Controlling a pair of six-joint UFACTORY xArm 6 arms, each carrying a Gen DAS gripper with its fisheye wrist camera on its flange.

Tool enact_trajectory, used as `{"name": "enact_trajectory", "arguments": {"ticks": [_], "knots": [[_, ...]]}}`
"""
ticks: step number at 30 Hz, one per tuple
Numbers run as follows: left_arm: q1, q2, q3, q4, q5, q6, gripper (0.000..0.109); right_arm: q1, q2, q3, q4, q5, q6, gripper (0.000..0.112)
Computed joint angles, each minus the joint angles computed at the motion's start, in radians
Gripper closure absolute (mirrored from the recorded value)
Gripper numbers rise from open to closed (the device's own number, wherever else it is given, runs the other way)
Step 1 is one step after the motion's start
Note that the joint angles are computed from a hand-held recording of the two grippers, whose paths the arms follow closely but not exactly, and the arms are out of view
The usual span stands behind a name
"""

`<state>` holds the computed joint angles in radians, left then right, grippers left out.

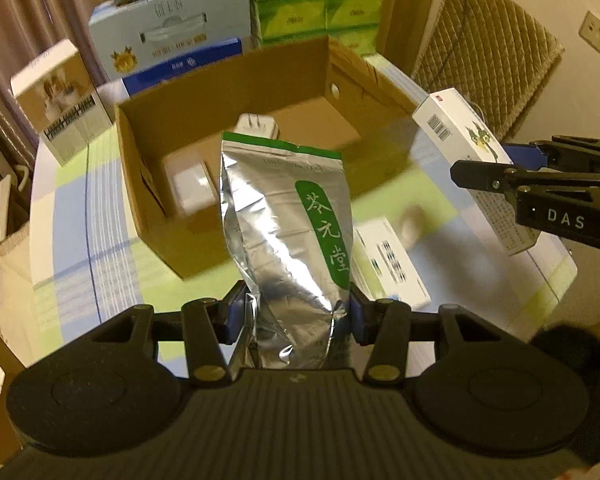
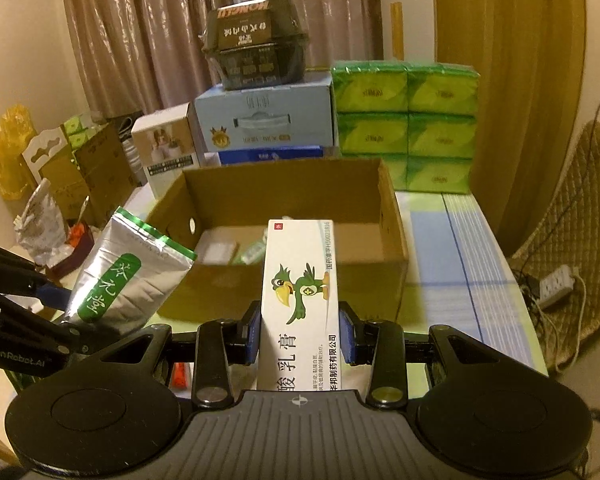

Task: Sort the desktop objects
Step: 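Carry the ointment box and tea bag into the cardboard box and open both grippers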

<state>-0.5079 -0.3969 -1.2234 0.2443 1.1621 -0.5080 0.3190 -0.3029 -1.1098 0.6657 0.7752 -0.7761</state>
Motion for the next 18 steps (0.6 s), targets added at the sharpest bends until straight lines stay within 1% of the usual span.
{"name": "enact_trajectory", "arguments": {"ticks": [9, 13, 18], "knots": [[0.124, 0.166, -0.206, -0.027, 0.003, 0.123, 0.064, 0.052, 0.211, -0.238, -0.032, -0.004, 0.039, 0.077], [0.170, 0.242, -0.290, -0.034, -0.001, 0.158, 0.064, 0.070, 0.304, -0.333, -0.043, 0.000, 0.068, 0.077], [0.216, 0.313, -0.348, -0.054, -0.039, 0.177, 0.064, 0.091, 0.405, -0.426, -0.058, -0.007, 0.088, 0.077]]}}
